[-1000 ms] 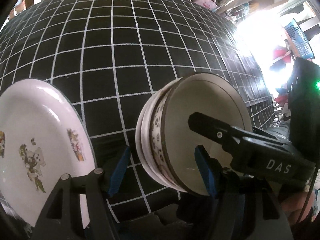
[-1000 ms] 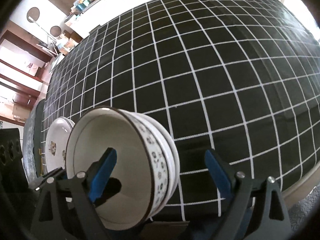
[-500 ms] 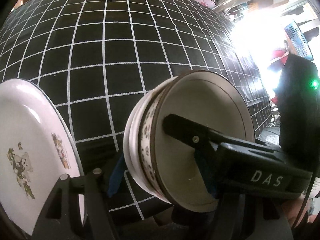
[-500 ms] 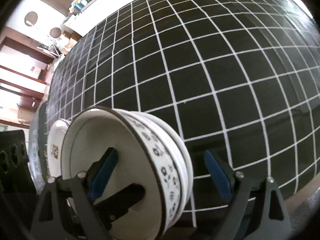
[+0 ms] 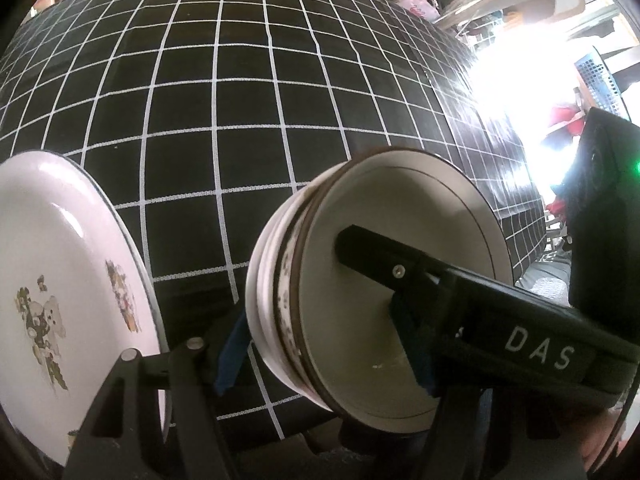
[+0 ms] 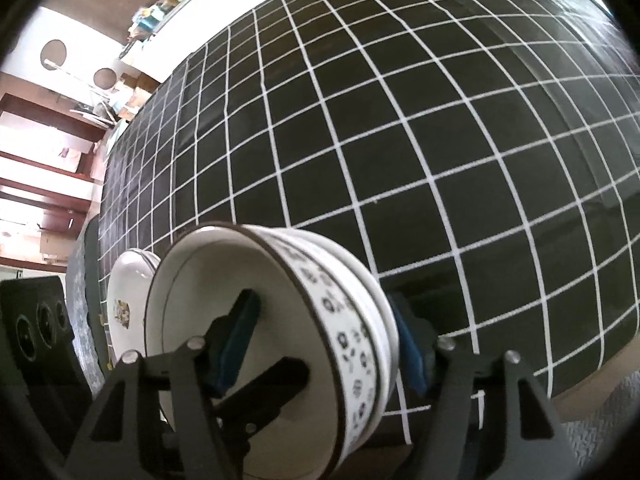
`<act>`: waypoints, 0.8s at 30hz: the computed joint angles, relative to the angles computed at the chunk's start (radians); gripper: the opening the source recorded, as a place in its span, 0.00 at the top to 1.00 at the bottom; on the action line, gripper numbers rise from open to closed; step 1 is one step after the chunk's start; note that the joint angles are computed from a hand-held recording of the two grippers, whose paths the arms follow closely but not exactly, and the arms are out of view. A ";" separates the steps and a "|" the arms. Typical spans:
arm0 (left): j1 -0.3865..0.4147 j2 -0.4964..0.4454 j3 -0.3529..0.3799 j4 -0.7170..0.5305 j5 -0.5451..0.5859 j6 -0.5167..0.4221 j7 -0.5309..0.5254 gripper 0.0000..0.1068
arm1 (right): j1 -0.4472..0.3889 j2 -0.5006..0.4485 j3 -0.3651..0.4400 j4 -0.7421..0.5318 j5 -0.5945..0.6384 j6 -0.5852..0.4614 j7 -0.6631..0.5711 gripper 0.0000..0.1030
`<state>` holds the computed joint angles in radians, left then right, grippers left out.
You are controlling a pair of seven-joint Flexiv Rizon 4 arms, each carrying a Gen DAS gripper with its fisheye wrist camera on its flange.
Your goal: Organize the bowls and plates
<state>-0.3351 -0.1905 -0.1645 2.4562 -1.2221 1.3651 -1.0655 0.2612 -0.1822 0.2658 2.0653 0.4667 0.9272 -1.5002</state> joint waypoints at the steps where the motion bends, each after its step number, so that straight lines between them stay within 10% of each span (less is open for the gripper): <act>1: -0.001 0.003 -0.001 0.003 -0.004 0.001 0.003 0.37 | 0.005 0.002 0.001 0.003 -0.004 0.006 0.008 0.34; 12: -0.015 0.112 0.045 0.051 -0.049 -0.001 0.016 0.37 | 0.068 0.041 0.012 -0.009 -0.098 -0.001 0.129 0.35; 24: 0.096 0.271 0.186 0.166 0.158 -0.034 -0.090 0.37 | 0.181 -0.042 0.066 -0.135 -0.142 -0.001 0.146 0.35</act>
<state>-0.2394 0.0804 0.0218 2.6227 -1.0640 1.3311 -1.1551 0.4419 -0.2246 0.3321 1.9300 0.3246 0.9260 -1.3544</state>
